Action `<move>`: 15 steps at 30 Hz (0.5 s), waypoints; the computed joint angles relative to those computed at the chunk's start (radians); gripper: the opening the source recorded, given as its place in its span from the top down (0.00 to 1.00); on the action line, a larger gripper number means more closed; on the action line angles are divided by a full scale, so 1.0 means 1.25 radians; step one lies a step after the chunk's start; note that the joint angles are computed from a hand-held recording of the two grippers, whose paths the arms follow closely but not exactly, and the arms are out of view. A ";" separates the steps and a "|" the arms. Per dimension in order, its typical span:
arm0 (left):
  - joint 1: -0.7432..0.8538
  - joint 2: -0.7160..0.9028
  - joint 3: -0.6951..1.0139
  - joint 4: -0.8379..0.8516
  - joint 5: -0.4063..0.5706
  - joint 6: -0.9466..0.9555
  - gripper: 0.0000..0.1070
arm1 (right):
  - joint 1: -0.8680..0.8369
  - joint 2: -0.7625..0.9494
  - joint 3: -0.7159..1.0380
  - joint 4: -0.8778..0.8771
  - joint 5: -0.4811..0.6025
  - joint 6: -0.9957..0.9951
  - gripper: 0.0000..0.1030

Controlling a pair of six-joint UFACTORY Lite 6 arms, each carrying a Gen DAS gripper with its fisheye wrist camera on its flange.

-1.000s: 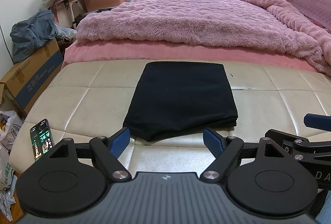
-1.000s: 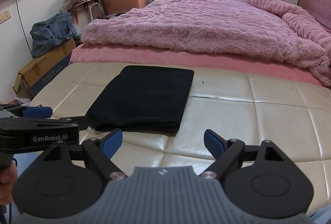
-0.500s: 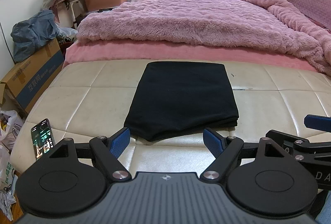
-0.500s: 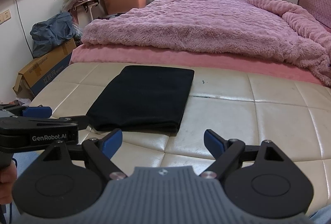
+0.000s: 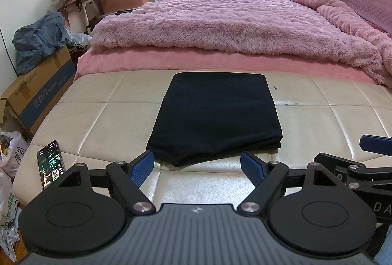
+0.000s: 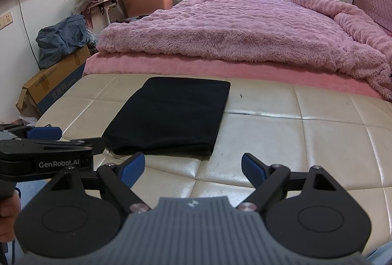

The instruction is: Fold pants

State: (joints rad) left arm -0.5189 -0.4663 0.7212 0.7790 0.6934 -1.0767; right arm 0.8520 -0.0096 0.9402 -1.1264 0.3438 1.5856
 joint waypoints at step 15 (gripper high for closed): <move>-0.002 -0.001 0.000 0.001 0.002 -0.001 0.12 | 0.006 -0.001 -0.002 -0.012 0.004 0.016 0.20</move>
